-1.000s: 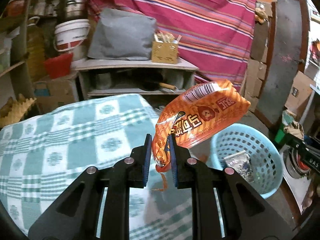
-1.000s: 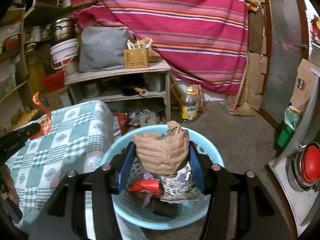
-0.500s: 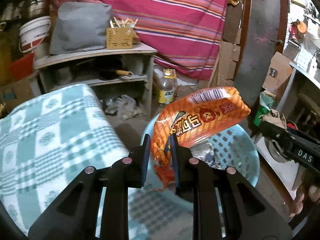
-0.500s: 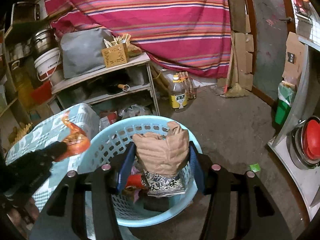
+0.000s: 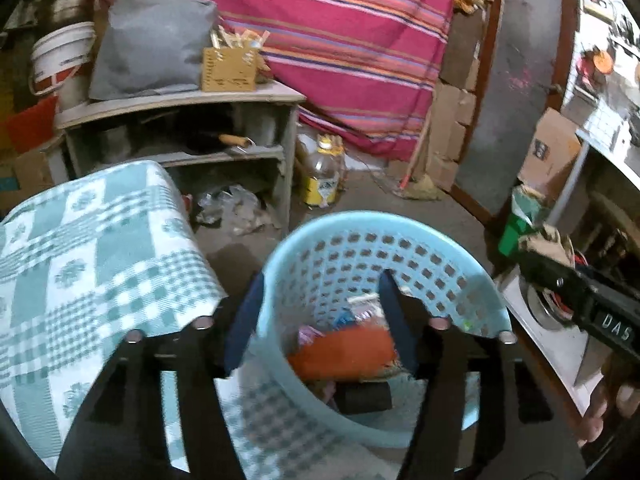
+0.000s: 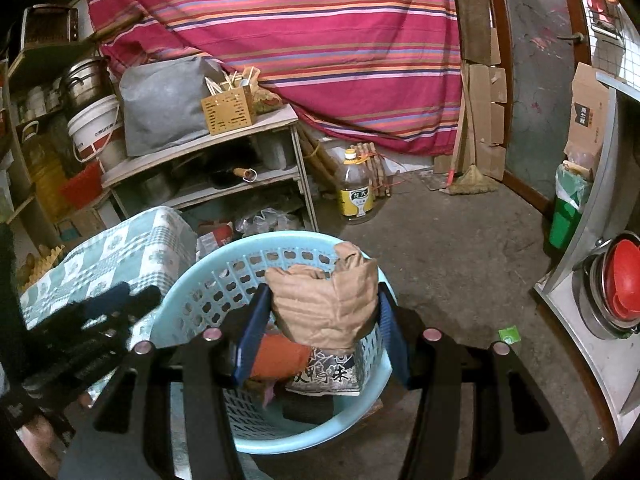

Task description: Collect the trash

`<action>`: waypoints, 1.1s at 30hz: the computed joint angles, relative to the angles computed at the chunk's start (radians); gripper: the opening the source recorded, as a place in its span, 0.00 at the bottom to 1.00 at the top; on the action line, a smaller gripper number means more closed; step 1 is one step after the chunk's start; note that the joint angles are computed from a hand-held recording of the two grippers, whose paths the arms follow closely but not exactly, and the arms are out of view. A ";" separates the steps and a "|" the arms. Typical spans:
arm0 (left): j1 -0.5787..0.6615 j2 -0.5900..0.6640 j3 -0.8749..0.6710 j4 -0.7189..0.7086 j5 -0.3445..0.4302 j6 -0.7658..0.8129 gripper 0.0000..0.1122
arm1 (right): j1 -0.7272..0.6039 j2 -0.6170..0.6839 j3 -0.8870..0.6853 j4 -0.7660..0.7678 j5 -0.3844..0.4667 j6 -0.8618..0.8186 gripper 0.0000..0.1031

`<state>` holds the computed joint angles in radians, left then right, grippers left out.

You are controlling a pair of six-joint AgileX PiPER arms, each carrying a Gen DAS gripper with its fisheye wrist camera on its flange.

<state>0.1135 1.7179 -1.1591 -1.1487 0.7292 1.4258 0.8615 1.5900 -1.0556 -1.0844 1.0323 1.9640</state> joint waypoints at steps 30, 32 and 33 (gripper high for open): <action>0.293 -0.050 -0.061 -0.128 -0.085 0.167 0.87 | -0.020 0.206 -0.246 0.002 0.044 -0.159 0.76; 0.319 -0.046 -0.068 -0.140 -0.056 0.183 0.87 | -0.019 0.207 -0.253 0.009 0.046 -0.177 0.79; 0.330 -0.044 -0.071 -0.146 -0.045 0.190 0.87 | -0.015 0.206 -0.252 0.010 0.048 -0.181 0.84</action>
<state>0.4432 1.6739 -1.2298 -1.2950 0.6839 1.6155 0.8466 1.7956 -1.3079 -1.0746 1.0805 1.7826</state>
